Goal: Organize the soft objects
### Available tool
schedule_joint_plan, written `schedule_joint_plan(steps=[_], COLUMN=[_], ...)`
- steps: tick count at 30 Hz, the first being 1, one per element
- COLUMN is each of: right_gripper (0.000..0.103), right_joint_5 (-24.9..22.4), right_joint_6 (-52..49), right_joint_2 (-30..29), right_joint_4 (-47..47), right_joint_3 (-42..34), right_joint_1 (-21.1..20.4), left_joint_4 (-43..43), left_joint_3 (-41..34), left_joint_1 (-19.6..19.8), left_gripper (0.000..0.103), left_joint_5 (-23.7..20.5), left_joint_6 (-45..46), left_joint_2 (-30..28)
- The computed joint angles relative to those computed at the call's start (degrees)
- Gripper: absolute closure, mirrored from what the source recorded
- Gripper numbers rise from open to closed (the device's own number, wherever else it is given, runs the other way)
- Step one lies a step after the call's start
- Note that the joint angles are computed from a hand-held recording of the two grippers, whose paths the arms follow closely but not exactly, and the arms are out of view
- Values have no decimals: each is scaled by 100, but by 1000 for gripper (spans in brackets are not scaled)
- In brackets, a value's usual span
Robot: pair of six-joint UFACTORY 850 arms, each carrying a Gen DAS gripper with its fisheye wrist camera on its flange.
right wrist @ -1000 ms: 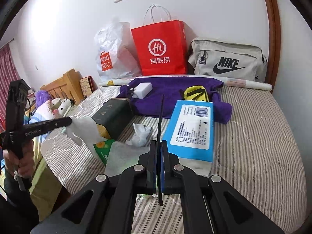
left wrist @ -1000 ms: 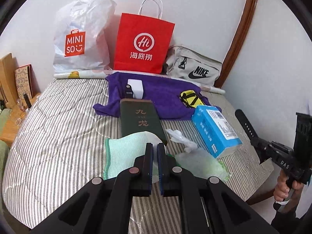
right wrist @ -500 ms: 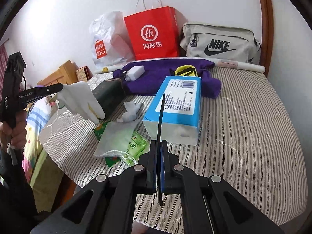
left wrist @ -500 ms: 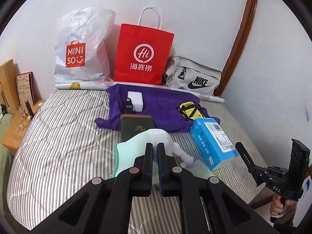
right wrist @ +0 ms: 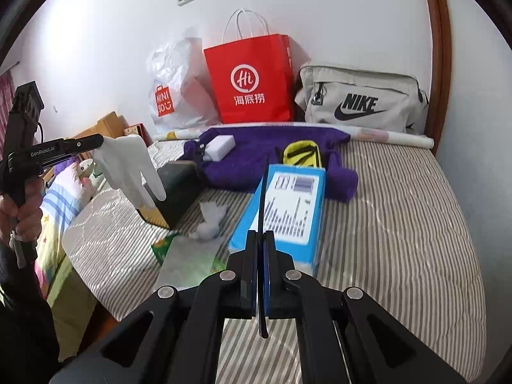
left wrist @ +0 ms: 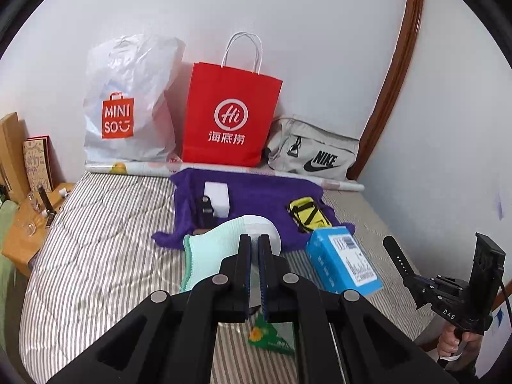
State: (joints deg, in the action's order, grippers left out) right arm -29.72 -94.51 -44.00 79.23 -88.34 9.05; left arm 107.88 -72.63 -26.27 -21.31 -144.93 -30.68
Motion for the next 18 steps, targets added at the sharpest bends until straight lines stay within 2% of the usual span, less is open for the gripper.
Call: schedule_joint_plan(steps=[9,18], right_gripper=[100,100], right_joint_5=[13,-20], right_joint_6=[363,1291], right_joint_2=[-360,-1132], right_joint_4=[-338,-1118], right_joint_3=[-689,-2057], right_joint_1=[91,209], left_joint_4=[-140,-905], left_joint_3=[-459,-1431], left_joint_1=[179,440], left_gripper=[98,98], left_joint_5=[222,588], left_joint_6=[362,1508], left_joint_2=[-235,-843])
